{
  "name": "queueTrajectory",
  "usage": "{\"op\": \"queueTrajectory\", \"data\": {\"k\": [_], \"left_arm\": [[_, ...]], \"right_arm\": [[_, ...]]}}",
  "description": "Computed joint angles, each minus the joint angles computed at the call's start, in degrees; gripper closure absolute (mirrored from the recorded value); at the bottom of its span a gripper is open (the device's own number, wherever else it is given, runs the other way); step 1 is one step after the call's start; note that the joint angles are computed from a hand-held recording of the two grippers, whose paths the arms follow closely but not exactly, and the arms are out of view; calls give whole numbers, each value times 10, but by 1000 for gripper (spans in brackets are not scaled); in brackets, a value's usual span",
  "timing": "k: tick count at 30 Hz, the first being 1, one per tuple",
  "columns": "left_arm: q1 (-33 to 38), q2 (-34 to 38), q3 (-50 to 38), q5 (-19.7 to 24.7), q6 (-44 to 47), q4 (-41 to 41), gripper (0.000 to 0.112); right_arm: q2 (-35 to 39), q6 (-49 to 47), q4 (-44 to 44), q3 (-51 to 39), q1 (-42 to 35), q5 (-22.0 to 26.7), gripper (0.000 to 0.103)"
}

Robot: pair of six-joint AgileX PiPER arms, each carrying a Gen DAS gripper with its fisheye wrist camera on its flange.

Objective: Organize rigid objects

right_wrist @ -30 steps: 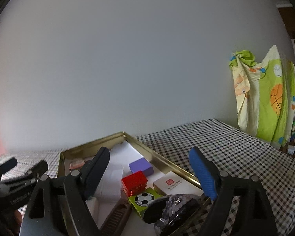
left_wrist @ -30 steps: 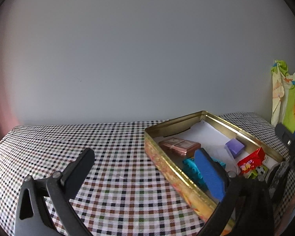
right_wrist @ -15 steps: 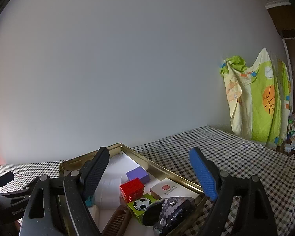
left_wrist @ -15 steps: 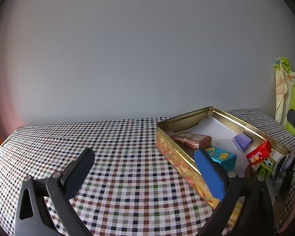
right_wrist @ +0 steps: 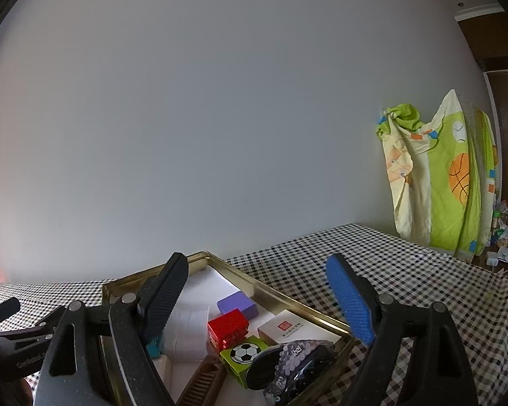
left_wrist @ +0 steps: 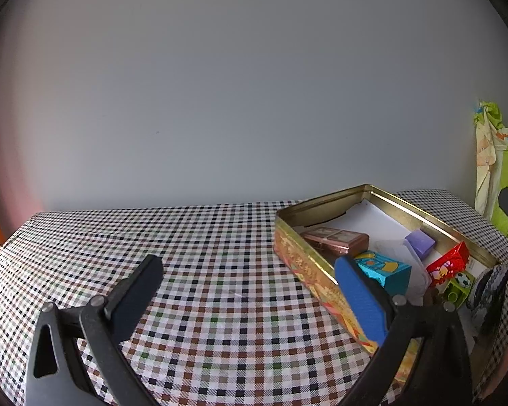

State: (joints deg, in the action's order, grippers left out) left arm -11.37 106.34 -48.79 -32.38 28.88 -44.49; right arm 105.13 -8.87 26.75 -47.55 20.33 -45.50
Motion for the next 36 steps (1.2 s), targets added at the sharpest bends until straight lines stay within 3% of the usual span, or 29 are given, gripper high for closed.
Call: {"op": "queueTrajectory", "data": {"k": [10, 18, 28, 31, 36], "left_arm": [[10, -3, 27, -51, -9, 24, 10], [76, -19, 55, -35, -67, 108, 10], [158, -30, 80, -40, -119, 206, 10], [197, -33, 86, -36, -166, 263, 10], [224, -31, 88, -34, -182, 283, 10]], "right_arm": [[-14, 24, 6, 36, 14, -69, 18], [-19, -32, 79, 46, 59, -90, 18], [-10, -91, 204, 38, 197, -146, 18], [8, -116, 235, 4, 239, -140, 18], [46, -146, 278, -73, 282, -111, 18]]}}
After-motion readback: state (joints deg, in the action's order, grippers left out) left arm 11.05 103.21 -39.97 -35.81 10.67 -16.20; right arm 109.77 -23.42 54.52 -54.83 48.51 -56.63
